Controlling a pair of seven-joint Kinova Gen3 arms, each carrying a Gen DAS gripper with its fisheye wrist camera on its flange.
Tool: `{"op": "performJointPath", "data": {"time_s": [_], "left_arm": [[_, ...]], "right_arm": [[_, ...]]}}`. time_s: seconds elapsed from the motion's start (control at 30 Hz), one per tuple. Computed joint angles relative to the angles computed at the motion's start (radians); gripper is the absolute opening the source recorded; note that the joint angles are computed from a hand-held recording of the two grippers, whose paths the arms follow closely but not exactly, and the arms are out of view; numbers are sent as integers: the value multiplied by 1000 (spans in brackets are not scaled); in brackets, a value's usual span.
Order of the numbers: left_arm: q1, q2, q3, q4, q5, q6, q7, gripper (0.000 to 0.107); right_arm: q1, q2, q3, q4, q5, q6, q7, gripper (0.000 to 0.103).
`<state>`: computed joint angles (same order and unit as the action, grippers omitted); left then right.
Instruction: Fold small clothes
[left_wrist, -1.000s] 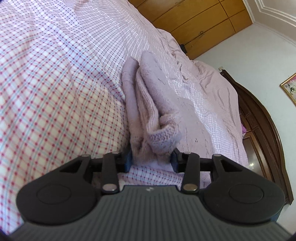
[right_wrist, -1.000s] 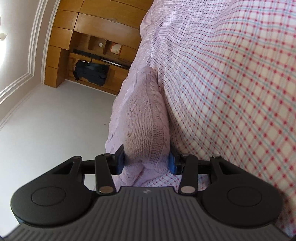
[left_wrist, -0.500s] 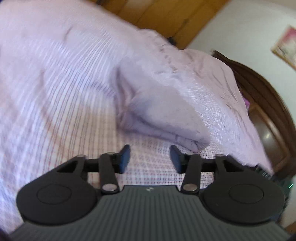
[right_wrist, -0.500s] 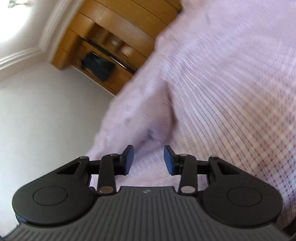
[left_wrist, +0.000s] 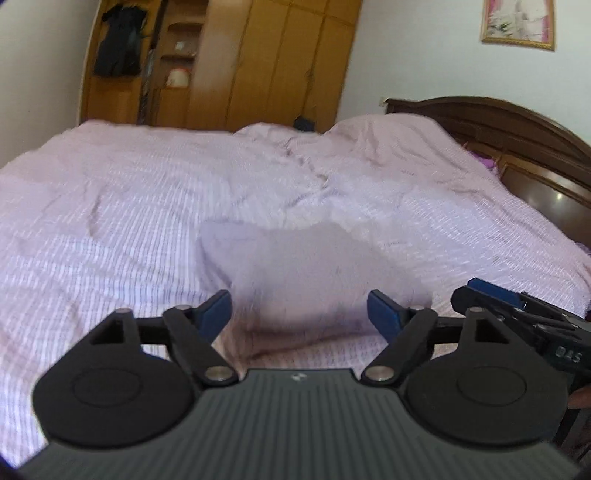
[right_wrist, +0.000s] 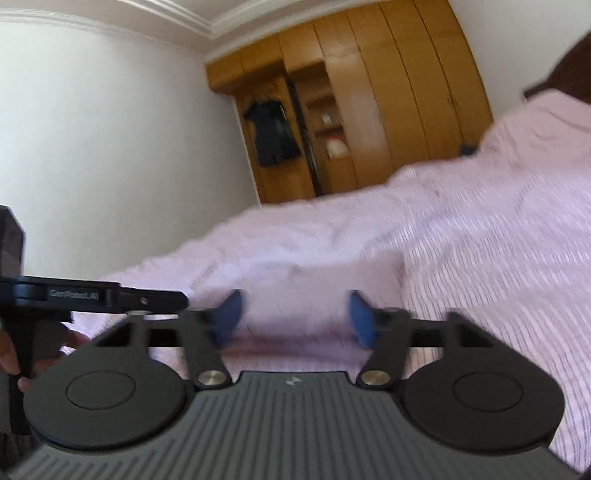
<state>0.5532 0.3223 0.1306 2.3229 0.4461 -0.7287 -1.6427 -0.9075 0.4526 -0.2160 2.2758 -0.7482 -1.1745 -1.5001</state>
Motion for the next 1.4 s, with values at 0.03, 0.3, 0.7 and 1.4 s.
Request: {"op": "performJointPath", "data": {"time_s": [0.03, 0.3, 0.7, 1.4], "left_arm": [[-9, 5, 6, -11, 0, -4, -8, 91], [26, 110, -16, -19, -44, -239, -105, 103], [-115, 344, -37, -18, -321, -464, 12, 103], [-160, 422, -18, -58, -363, -465, 50, 103]], "right_arm": [[-3, -2, -5, -3, -12, -8, 25, 93], [-68, 68, 23, -96, -160, -96, 204, 103], [113, 219, 44, -190, 166, 18, 166, 103], [49, 297, 60, -173, 93, -152, 118, 103]]}}
